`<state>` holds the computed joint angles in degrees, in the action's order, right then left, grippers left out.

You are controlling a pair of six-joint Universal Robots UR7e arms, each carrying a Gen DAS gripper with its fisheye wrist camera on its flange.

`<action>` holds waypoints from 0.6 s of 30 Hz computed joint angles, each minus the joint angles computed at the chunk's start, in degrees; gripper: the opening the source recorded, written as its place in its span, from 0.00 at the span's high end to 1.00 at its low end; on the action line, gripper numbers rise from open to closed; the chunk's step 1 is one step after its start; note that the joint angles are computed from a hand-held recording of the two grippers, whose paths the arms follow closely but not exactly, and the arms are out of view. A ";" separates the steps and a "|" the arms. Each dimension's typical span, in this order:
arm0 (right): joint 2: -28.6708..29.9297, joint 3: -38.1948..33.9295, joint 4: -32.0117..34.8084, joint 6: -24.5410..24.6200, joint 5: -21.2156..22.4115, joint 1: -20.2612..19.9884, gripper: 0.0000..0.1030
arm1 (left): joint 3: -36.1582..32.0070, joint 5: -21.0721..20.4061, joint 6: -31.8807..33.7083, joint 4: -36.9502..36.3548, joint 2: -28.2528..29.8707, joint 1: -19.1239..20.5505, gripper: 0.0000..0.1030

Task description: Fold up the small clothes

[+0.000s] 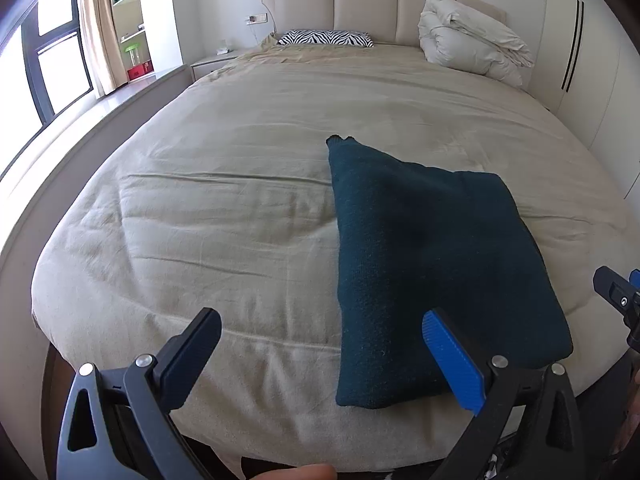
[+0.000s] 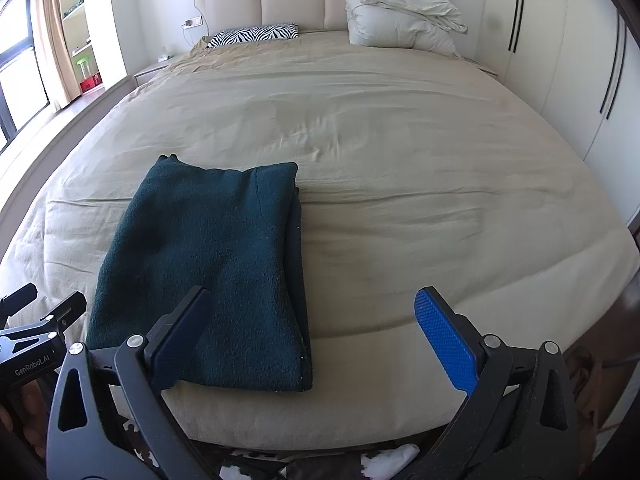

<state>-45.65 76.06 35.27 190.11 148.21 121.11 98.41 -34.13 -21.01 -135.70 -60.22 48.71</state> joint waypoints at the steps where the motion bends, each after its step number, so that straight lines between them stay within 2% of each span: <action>1: 0.12 -0.07 0.09 0.07 0.00 0.01 0.00 | 0.00 0.00 0.00 0.00 0.00 0.00 0.00; 18: 1.36 -0.81 1.05 1.09 -0.10 -0.12 0.00 | 0.22 -0.14 -0.47 0.02 -0.01 -0.02 0.00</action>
